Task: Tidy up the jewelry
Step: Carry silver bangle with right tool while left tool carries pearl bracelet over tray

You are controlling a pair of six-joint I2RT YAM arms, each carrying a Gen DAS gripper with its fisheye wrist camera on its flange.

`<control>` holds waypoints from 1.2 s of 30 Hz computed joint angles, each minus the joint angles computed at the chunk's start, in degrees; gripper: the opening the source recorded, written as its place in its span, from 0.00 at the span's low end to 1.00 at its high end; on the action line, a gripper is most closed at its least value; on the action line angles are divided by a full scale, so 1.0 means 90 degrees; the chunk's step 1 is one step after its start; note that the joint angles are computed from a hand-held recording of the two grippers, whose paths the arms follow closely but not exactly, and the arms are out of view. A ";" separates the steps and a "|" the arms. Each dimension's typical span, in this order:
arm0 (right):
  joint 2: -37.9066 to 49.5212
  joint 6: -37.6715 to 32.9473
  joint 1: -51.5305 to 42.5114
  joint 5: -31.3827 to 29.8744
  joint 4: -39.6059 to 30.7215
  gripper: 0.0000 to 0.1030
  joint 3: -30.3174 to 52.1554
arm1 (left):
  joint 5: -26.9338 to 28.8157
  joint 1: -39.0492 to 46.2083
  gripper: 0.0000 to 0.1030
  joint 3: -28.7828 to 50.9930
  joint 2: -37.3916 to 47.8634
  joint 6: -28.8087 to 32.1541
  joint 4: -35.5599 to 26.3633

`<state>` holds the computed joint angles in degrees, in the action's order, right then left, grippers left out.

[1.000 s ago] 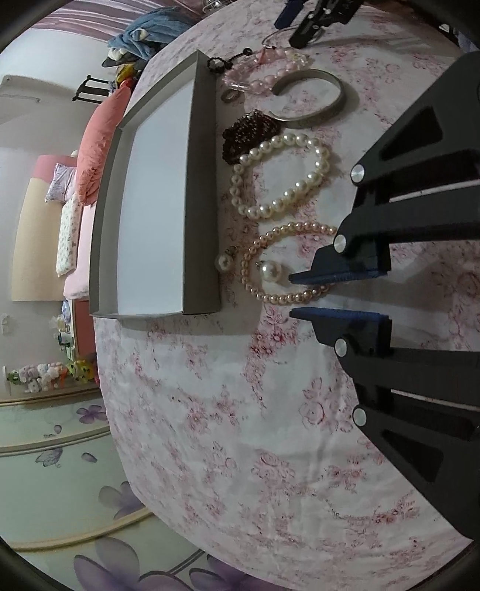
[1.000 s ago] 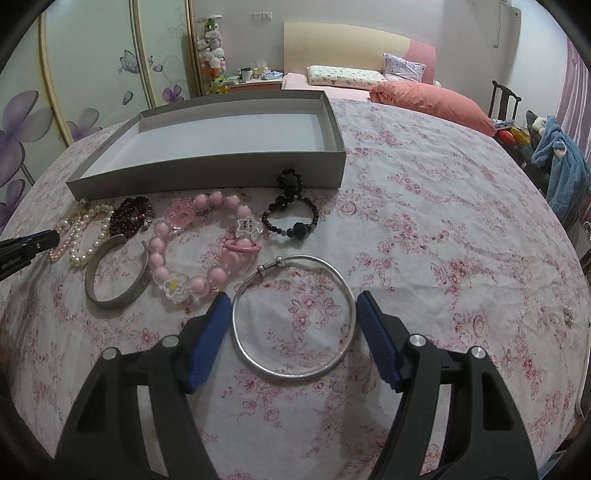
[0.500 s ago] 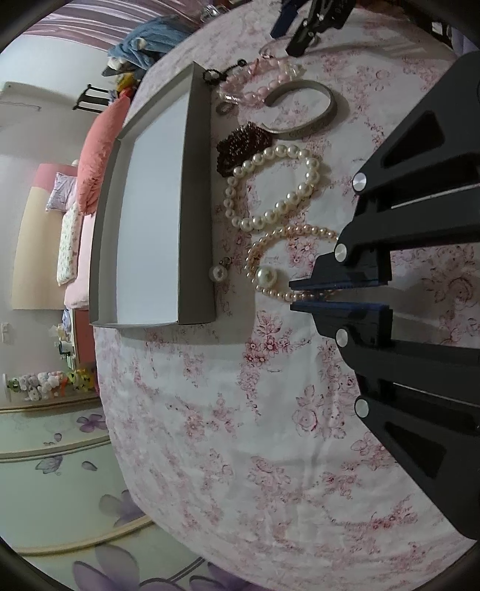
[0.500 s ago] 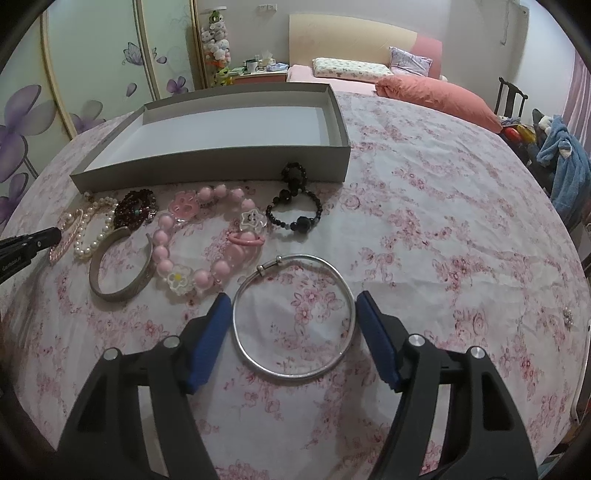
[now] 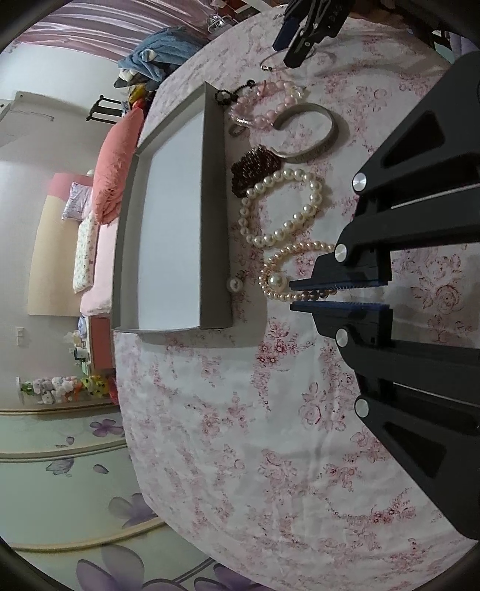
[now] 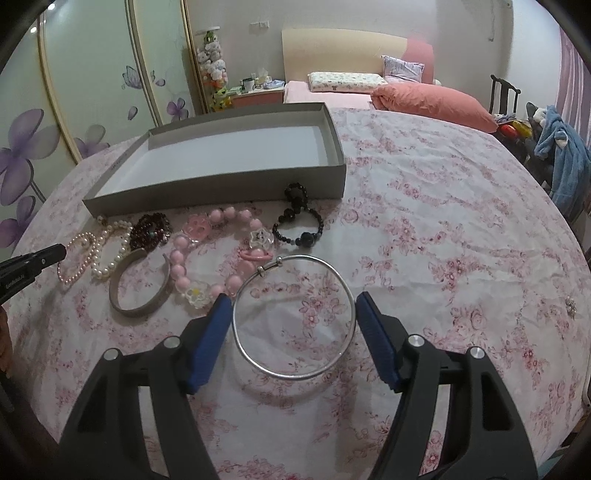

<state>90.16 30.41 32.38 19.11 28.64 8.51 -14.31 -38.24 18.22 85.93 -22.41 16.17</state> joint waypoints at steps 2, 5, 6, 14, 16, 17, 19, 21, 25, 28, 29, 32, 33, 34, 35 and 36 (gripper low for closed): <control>-0.0129 0.0045 0.0037 0.0014 0.0107 0.66 -0.0102 | 0.0003 -0.0029 0.06 -0.0064 -0.0171 0.0001 0.0018; -0.0353 0.0145 0.0161 0.0117 0.0246 0.66 -0.0231 | -0.0025 -0.0113 0.06 -0.0179 -0.0461 -0.0003 0.0079; -0.0422 0.0174 0.0202 0.0158 0.0274 0.66 -0.0264 | -0.0047 -0.0162 0.06 -0.0217 -0.0547 -0.0009 0.0113; -0.0765 0.0402 0.0697 0.0625 0.0622 0.66 -0.0410 | -0.0245 -0.0617 0.06 -0.0286 -0.0832 -0.0102 0.0331; -0.0812 0.0445 0.0851 0.0745 0.0643 0.66 -0.0390 | -0.0326 -0.0723 0.06 -0.0272 -0.0859 -0.0093 0.0383; -0.0837 0.0469 0.0927 0.0807 0.0627 0.66 -0.0367 | -0.0377 -0.0789 0.06 -0.0253 -0.0865 -0.0101 0.0401; -0.0913 0.0507 0.1094 0.0955 0.0611 0.66 -0.0328 | -0.0424 -0.0864 0.06 -0.0228 -0.0927 -0.0111 0.0414; -0.0986 0.0545 0.1282 0.1153 0.0588 0.66 -0.0299 | -0.0489 -0.0937 0.06 -0.0178 -0.0943 -0.0122 0.0440; -0.1139 0.0559 0.1668 0.1620 0.0436 0.66 -0.0175 | -0.0651 -0.1064 0.06 -0.0139 -0.1042 -0.0117 0.0488; -0.1287 0.0540 0.1893 0.1963 0.0308 0.66 -0.0070 | -0.0884 -0.1243 0.06 -0.0170 -0.1194 -0.0159 0.0492; -0.1359 0.0523 0.1981 0.2114 0.0272 0.66 -0.0029 | -0.0968 -0.1299 0.06 -0.0163 -0.1229 -0.0170 0.0499; -0.1505 0.0446 0.2089 0.2385 0.0212 0.66 0.0056 | -0.1316 -0.1486 0.06 -0.0087 -0.1294 -0.0191 0.0517; -0.1559 0.0418 0.2111 0.2499 0.0131 0.66 0.0131 | -0.1476 -0.1552 0.06 -0.0037 -0.1289 -0.0192 0.0539; -0.1588 0.0398 0.2122 0.2600 0.0056 0.66 0.0214 | -0.1556 -0.1572 0.06 -0.0011 -0.1267 -0.0189 0.0566; -0.1589 0.0373 0.2121 0.2671 0.0008 0.66 0.0300 | -0.1664 -0.1601 0.06 0.0037 -0.1256 -0.0194 0.0554; -0.1596 0.0344 0.2099 0.2711 0.0000 0.66 0.0334 | -0.1796 -0.1624 0.06 0.0129 -0.1201 -0.0197 0.0542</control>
<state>75.80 33.50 51.28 43.51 28.63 11.52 -30.48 -52.86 19.38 75.12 -24.18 21.05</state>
